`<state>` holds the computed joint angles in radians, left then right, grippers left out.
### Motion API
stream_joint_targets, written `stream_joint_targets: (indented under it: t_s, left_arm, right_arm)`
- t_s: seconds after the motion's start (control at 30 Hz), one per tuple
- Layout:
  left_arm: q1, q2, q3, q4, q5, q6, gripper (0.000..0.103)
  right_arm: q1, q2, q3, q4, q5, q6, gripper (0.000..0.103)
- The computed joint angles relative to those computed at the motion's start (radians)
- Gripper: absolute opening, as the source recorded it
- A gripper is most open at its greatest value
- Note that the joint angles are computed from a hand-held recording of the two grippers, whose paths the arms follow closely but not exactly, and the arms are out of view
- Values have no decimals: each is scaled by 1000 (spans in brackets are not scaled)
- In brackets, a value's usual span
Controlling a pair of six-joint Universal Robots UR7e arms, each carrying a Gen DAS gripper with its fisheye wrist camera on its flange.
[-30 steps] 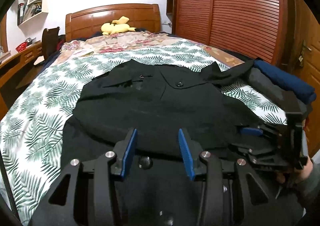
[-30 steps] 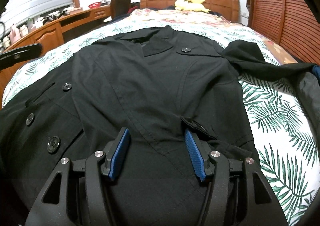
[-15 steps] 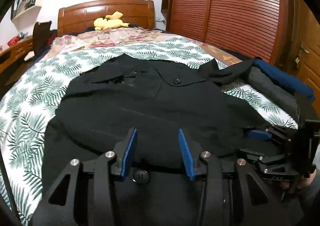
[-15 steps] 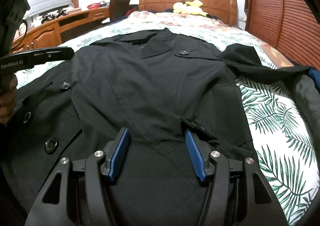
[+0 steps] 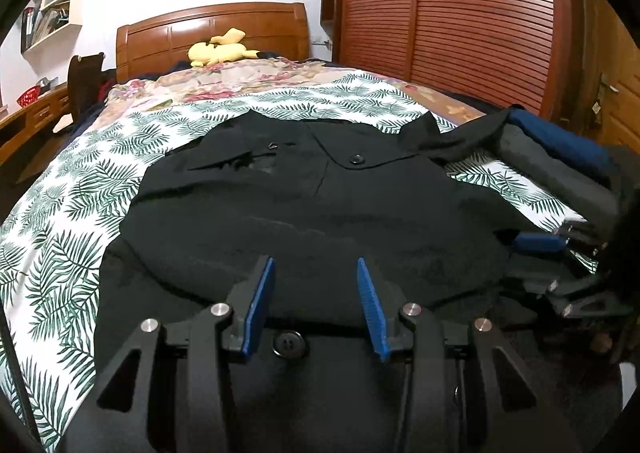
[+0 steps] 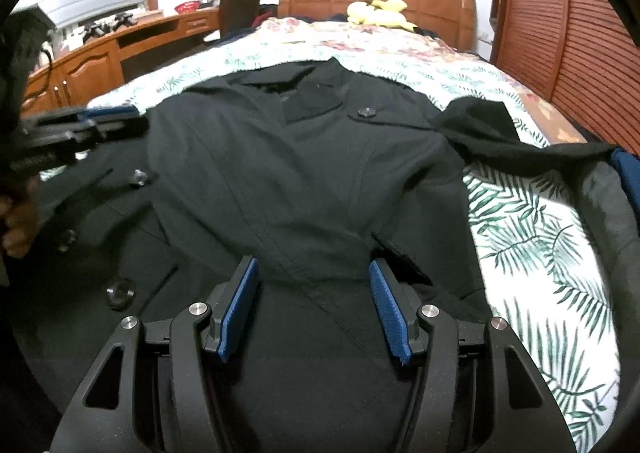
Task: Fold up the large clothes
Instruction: 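Grasp the other coat sleeve with the right gripper and fold it across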
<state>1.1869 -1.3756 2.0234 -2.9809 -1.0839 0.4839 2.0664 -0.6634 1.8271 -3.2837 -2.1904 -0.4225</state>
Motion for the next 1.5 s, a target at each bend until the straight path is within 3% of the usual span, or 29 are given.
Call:
stream_joint_targets:
  t_s: [0.2, 0.33, 0.43, 0.6, 0.8, 1.13, 1.17, 1.2, 1.27, 1.3, 1.5]
  left_arm:
    - [4, -9, -3, 11, -11, -6, 41]
    - [6, -10, -3, 11, -14, -8, 41]
    - [7, -13, -4, 14, -17, -14, 41]
    - [8, -14, -5, 22, -23, -10, 41]
    - [12, -1, -13, 37, -28, -7, 41]
    - [4, 9, -6, 21, -29, 33, 41]
    - [5, 10, -7, 22, -30, 32, 41]
    - [5, 13, -10, 26, -31, 29, 41]
    - [7, 12, -10, 29, -30, 26, 41]
    - [7, 12, -10, 29, -30, 25, 41]
    - [5, 6, 0, 21, -28, 27, 41]
  right_arm:
    - [15, -55, -20, 10, 11, -2, 59]
    - [2, -29, -117, 59, -53, -64, 61]
    - [-40, -7, -202, 104, -87, -64, 61]
    - [-122, 35, -351, 163, -136, 19, 61]
    - [-195, 60, -480, 240, -191, 182, 61]
    - [-241, 73, -584, 363, -203, 312, 61]
    - [-243, 82, -600, 380, -211, 304, 48]
    - [-243, 88, -612, 404, -220, 296, 24]
    - [-233, 113, -658, 458, -246, 285, 11]
    - [-228, 131, -682, 453, -251, 262, 6]
    - [-146, 167, -706, 316, -174, 51, 4]
